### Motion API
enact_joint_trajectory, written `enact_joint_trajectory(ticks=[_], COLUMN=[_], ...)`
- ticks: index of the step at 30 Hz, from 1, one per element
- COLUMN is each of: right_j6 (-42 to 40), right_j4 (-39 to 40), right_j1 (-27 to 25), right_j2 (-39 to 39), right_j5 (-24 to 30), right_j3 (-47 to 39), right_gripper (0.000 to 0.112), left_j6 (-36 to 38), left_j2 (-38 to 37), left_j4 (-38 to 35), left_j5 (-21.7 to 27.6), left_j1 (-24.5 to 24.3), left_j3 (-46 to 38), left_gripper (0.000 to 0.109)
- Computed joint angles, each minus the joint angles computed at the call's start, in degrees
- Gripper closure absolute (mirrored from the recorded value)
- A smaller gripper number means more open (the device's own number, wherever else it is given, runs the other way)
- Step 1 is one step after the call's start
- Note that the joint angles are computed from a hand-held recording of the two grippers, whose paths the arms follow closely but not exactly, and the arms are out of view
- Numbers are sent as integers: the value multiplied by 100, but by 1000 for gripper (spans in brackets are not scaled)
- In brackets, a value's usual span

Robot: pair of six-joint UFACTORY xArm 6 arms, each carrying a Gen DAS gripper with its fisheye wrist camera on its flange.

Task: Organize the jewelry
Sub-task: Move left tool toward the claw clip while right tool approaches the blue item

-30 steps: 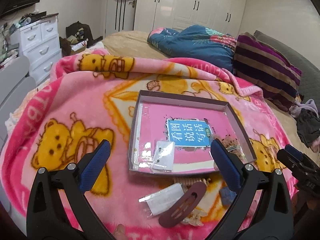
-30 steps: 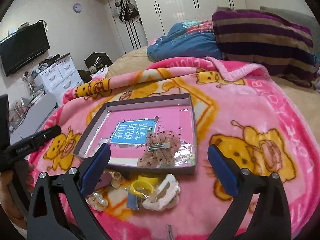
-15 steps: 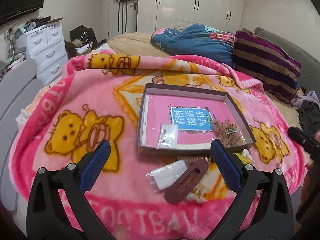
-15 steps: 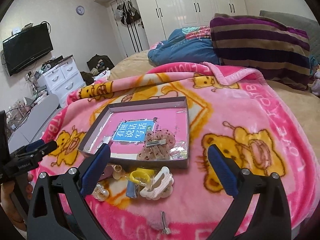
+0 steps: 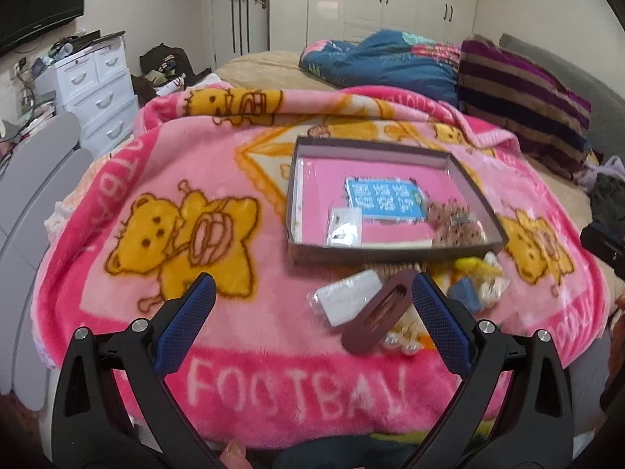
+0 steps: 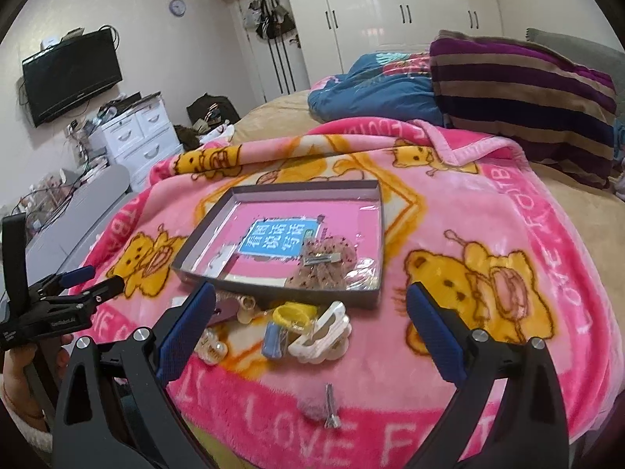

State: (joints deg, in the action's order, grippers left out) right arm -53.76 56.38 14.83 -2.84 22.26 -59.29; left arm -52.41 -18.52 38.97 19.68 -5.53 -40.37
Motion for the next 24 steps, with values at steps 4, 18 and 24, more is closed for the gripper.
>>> enact_joint_trajectory(ticks=[4,18,24], right_j6=[20,-115,-46], right_j4=[-76,11,20], right_j1=[15,77,158], right_j2=[-4,-20,30], right_j5=[143,565,588], right_j3=[94,429,580], right_gripper=[15,23,27], left_j6=[251,1114,1356], left_j2=[-5,316,487], left_j4=[-199,-1048,-1301], left_j5=[-9,-317,-359], left_j1=[-48,-208,-235], left_j3=[156,478,469], left_gripper=[15,22,26])
